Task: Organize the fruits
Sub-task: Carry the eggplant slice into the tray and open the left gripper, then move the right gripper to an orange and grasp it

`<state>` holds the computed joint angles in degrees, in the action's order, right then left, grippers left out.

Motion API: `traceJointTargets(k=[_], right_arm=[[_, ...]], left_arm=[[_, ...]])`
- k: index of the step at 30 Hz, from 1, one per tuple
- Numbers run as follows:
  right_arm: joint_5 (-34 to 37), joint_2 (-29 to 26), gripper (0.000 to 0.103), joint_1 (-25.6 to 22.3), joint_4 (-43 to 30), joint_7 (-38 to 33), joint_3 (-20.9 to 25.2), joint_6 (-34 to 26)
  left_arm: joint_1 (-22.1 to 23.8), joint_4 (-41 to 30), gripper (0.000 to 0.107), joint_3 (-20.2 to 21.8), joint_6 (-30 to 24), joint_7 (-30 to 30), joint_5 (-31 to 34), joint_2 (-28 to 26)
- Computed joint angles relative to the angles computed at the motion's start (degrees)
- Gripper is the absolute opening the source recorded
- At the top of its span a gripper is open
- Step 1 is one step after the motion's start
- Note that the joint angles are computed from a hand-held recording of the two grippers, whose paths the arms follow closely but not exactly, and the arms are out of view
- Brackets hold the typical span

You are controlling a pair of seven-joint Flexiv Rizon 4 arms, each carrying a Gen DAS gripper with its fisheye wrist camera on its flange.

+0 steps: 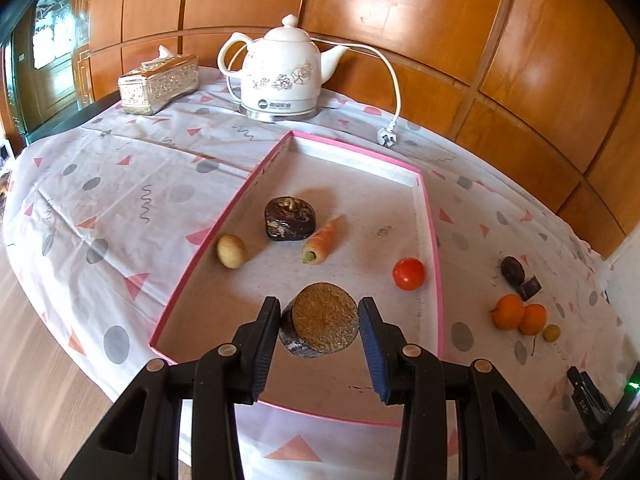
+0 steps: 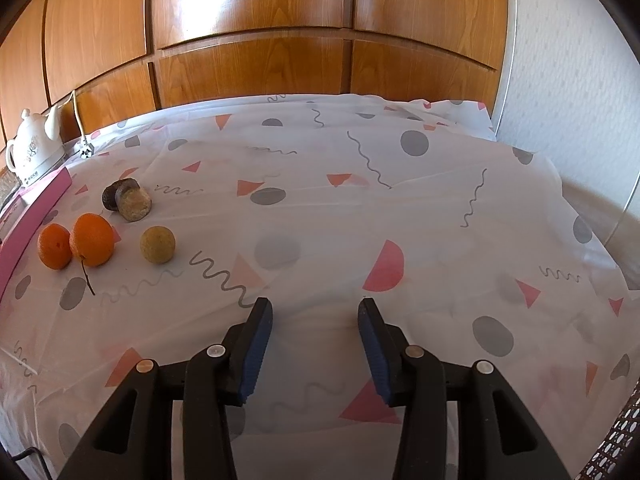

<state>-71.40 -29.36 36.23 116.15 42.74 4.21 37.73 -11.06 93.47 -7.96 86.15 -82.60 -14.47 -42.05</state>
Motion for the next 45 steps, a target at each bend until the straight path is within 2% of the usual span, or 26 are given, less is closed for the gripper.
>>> traceJointTargets(k=[5, 7, 8, 9, 11, 19, 22, 25, 30, 39, 45], right_arm=[[0.53, -0.11, 0.046, 0.05, -0.16, -0.6, 0.07, -0.26], [0.84, -0.12, 0.046, 0.04, -0.23, -0.9, 0.1, -0.27], [0.91, -0.1, 0.046, 0.03, -0.2, -0.94, 0.1, -0.21], [1.04, -0.09, 0.046, 0.01, -0.21, -1.08, 0.11, -0.17], [1.29, -0.04, 0.046, -0.05, -0.24, -1.44, 0.13, -0.02], [3.67, 0.86, 0.046, -1.4, -0.2, -5.42, 0.46, 3.24], [0.12, 1.22, 0.046, -1.0, -0.87, -6.17, -0.38, 4.68], [-6.1, 0.75, 0.046, -2.42, -2.52, -6.14, -1.27, 11.08], [-11.0, -2.92, 0.046, -2.67, -9.57, -12.86, -2.59, 17.27], [-1.76, -10.26, 0.046, -1.21, -19.22, -28.2, -5.37, 22.86], [7.04, -13.13, 0.046, 1.74, -23.3, -38.16, -7.24, 19.47]], left_arm=[[-1.91, -2.04, 0.041, 2.68, -1.38, -1.56, 0.4, -1.13], [-4.26, -3.74, 0.041, 6.29, -2.66, -3.93, 1.05, -2.05], [-5.0, -4.18, 0.046, 7.53, -3.14, -5.01, 1.5, -2.29], [-5.12, -4.36, 0.055, 7.93, -3.42, -5.72, 1.83, -2.43], [-4.76, -3.79, 0.061, 7.72, -2.73, -6.77, 2.29, -2.3], [-2.8, -0.63, 0.062, 4.81, 0.54, -6.11, 3.48, -0.54], [-2.51, 0.37, 0.062, 4.04, 1.29, -5.38, 3.56, -0.07], [-1.55, 1.48, 0.062, 2.38, 1.95, -4.27, 3.31, 0.36], [0.95, 3.53, 0.074, -1.33, 3.71, -2.73, 1.89, 1.24], [1.26, 4.95, 0.075, -1.37, 4.48, -2.55, 0.62, 1.86], [1.49, 5.66, 0.076, -1.64, 4.87, -2.47, 0.24, 2.21]])
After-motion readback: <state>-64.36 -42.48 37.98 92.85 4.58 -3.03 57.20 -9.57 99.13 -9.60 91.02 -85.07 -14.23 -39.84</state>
